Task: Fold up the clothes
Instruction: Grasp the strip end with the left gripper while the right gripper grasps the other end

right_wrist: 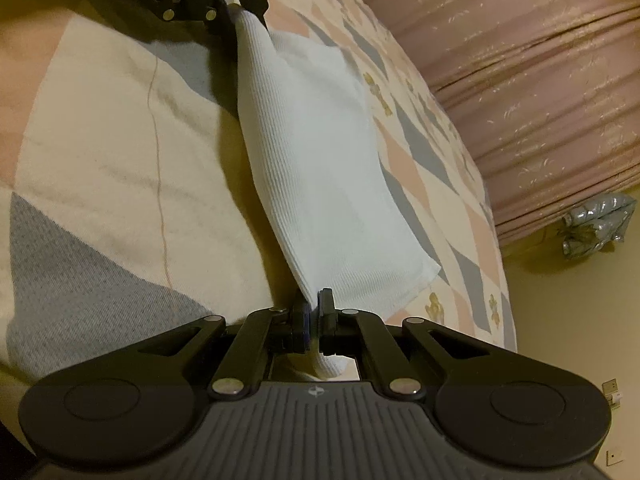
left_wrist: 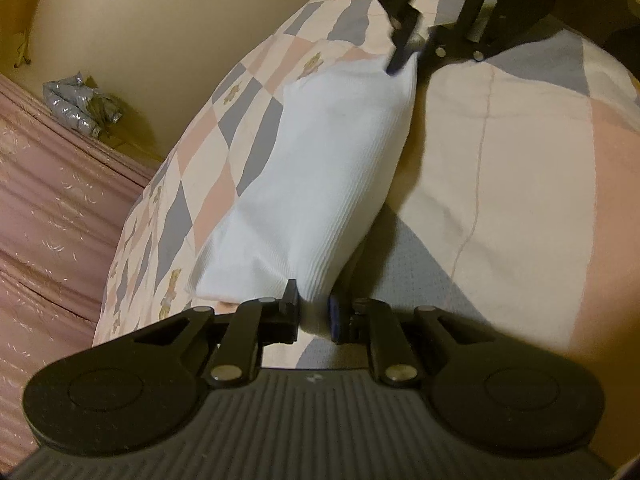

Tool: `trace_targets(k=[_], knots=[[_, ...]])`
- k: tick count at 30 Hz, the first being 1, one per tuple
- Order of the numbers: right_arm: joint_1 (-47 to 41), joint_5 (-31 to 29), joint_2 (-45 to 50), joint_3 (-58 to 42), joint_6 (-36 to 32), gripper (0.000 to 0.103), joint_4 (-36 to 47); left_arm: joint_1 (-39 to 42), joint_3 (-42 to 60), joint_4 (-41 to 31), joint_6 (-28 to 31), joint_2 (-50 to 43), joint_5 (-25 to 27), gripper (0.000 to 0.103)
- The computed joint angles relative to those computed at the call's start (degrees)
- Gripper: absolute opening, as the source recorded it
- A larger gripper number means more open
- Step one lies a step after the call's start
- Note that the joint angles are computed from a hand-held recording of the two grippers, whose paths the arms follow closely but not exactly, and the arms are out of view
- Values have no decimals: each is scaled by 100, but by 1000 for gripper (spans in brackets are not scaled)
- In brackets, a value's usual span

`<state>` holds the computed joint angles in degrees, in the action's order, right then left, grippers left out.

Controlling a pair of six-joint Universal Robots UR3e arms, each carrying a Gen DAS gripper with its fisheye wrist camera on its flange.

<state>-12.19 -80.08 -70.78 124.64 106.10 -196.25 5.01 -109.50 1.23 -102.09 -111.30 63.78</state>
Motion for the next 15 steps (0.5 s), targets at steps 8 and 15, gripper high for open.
trace_targets(k=[8,15], knots=[[14,38,-145,100,75,45,-129,22,-203,157,-115,88,15,18],[73,138,-316,420,54,46,-251,19,-412,788,-141,32,54,42]])
